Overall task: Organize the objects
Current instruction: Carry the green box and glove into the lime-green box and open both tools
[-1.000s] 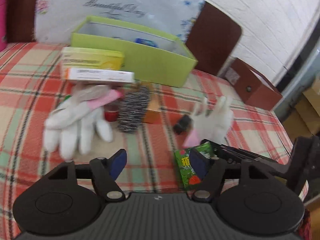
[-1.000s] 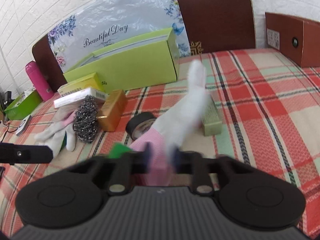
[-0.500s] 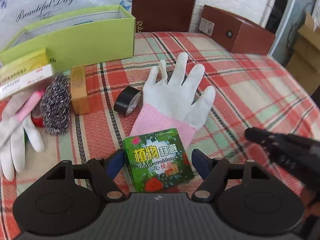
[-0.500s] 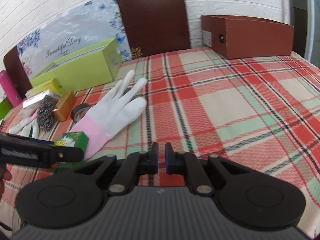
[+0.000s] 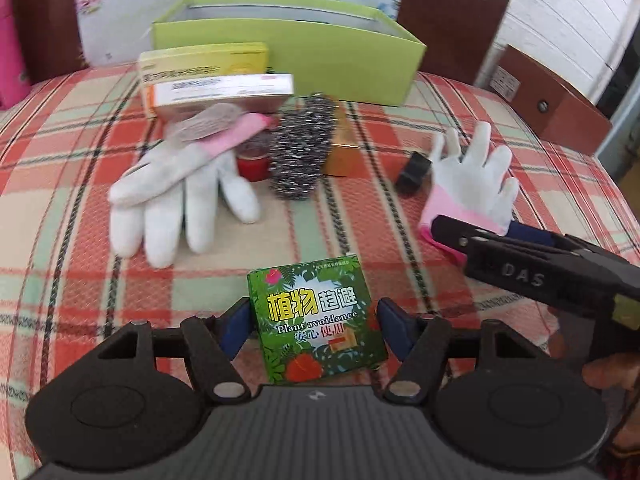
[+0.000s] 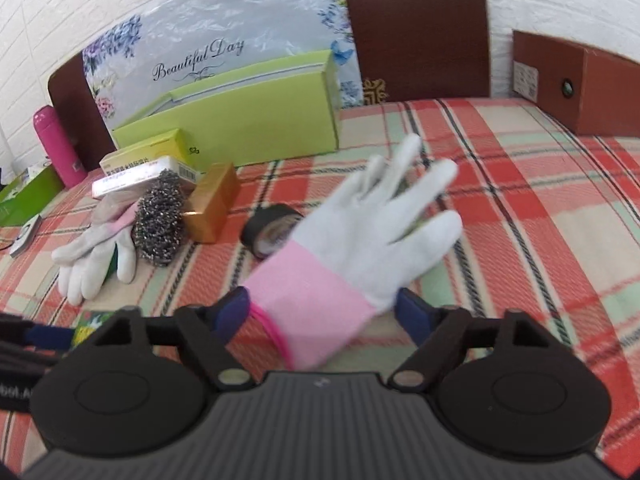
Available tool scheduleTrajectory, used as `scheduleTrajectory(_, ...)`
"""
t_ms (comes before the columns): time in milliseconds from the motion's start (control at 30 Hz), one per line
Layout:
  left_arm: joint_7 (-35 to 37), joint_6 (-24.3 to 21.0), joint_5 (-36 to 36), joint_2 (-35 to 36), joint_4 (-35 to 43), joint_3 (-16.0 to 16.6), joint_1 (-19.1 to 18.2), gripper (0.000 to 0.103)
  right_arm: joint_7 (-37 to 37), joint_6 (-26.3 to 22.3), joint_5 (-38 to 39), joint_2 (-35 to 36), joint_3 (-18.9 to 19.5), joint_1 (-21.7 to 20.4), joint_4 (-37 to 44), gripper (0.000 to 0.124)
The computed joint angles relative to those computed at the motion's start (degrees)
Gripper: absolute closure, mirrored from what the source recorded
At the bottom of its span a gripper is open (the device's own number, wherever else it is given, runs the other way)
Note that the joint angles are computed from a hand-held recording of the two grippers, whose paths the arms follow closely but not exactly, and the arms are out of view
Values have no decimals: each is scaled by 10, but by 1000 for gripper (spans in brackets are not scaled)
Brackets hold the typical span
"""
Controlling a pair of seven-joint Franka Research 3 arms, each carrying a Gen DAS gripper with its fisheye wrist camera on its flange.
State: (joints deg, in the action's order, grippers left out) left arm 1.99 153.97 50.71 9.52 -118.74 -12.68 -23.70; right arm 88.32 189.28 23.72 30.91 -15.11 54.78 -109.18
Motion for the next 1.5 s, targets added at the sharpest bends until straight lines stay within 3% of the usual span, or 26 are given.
scheduleTrajectory(33,-9,3,5,-2,-3,2,0,33,-3,3,-1,18,-44,42,10,31)
scheduleTrajectory(67,-14,4,9,-3,-4,3,0,33,-25,12,10,35,-69,67,18,40)
scheduleTrajectory(100,-15,4,11,-3,-4,3,0,33,-40,13,8,42,-73,71,21,50)
scheduleTrajectory(133,-14,3,12,-3,-3,2,1,33,-35,8,-9,36,-57,56,17,72)
scheduleTrajectory(200,-18,6,20,-2,-6,3,1,32,-31,31,-20,19,-5,8,-1,90)
scheduleTrajectory(233,-21,7,22,-1,-6,4,1,32,-52,34,4,15,-6,12,-5,106)
scheduleTrajectory(367,-46,23,53,-3,-10,9,1,36,-77,61,4,-27,76,-63,-48,108)
scheduleTrajectory(533,-74,48,86,-18,-21,10,6,37,-106,114,-8,-78,148,-124,-97,108)
scheduleTrajectory(733,-109,57,153,-47,-12,6,17,37,-124,155,-66,-93,235,-211,-87,108)
scheduleTrajectory(1033,-138,39,246,-55,55,2,46,37,-166,169,-137,-29,265,-239,32,108)
scheduleTrajectory(1200,-134,33,248,-27,106,15,60,37,-180,143,-193,35,293,-262,136,108)
scheduleTrajectory(1333,-116,27,233,6,154,32,66,37,-188,71,-217,97,315,-280,253,108)
scheduleTrajectory(1500,-82,23,196,58,216,57,71,37,-226,-25,-201,196,291,-256,436,108)
